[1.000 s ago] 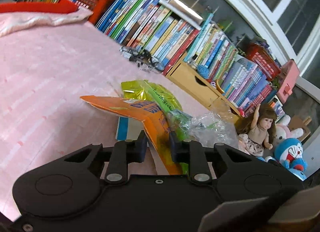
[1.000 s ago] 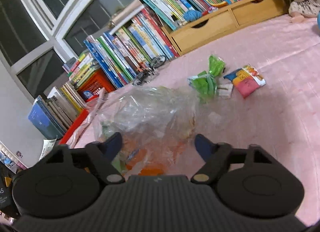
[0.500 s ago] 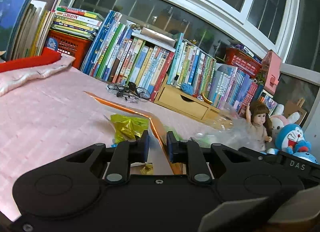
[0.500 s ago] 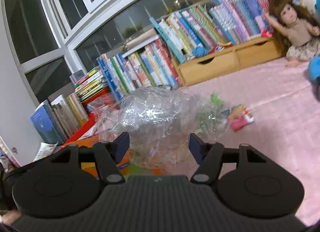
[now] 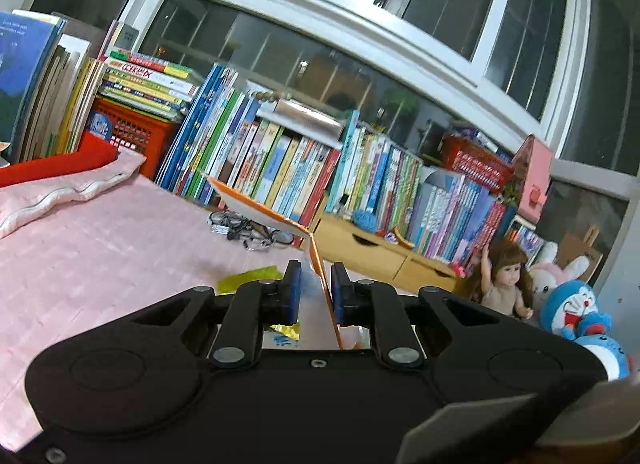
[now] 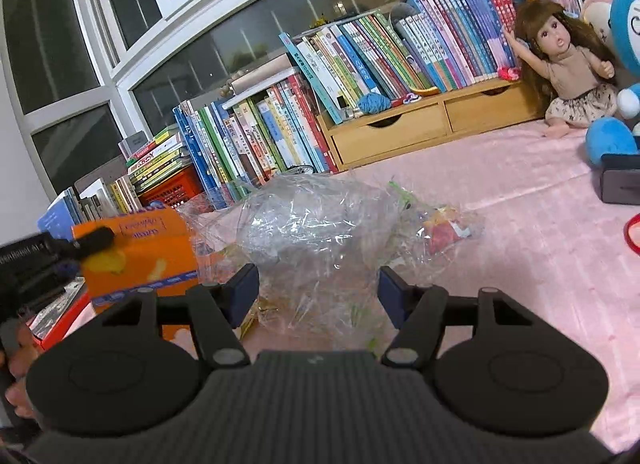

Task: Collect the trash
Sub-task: 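Lift the orange box with the left tool while the right tool lifts the clear bag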

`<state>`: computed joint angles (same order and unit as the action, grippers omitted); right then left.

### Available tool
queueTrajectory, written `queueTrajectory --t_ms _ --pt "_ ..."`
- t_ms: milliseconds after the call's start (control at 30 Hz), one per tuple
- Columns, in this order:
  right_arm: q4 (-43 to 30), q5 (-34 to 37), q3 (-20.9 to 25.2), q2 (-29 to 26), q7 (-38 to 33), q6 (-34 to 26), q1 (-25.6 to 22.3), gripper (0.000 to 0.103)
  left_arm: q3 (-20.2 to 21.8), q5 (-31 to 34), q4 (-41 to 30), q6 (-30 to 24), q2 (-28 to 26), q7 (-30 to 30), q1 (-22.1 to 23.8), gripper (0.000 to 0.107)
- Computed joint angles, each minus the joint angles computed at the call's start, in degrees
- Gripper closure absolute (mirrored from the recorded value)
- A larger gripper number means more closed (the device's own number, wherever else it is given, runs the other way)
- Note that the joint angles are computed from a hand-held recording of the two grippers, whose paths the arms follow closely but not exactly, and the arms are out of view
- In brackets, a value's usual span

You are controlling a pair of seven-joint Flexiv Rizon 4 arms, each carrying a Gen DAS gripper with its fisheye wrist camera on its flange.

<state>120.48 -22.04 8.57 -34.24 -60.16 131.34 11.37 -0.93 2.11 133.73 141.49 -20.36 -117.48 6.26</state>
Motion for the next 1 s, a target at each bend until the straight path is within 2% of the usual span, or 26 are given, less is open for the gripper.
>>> queueTrajectory --t_ms 167,333,467,600,667,800,1000 --pt "1.53 0.78 -0.54 0.79 -2.12 0.4 0.81 0.035 0.05 2.13 0.89 1.54 0.76 -0.51 0.42 0.093" --pt "2.14 -0.69 0.28 0.34 -1.89 -0.26 -0.19 0.035 -3.41 14.66 -1.18 -6.91 1.6 -4.77 6.54 0.091" --pt "3.38 0.78 -0.79 0.39 -4.69 -0.83 1.69 0.035 -2.87 13.92 -0.41 -8.16 0.51 -1.17 4.4 0.078" --pt "4.28 2.26 -0.88 0.27 -7.08 -1.34 2.56 0.035 -6.06 18.7 -0.93 -10.3 -0.01 -3.16 7.54 0.073" --pt "4.59 2.8 -0.62 0.17 -7.6 -0.9 2.48 0.035 -5.16 17.23 -0.53 -9.83 -0.51 -1.57 6.0 0.076" --pt "5.26 4.66 -0.62 0.53 -8.63 0.54 3.02 0.036 -1.64 9.19 0.87 -7.0 -1.14 4.77 -0.26 0.082" --pt "6.52 5.02 -0.23 1.45 -10.06 3.79 2.69 0.036 0.22 1.77 3.03 -2.87 -0.31 12.37 -5.54 0.085"
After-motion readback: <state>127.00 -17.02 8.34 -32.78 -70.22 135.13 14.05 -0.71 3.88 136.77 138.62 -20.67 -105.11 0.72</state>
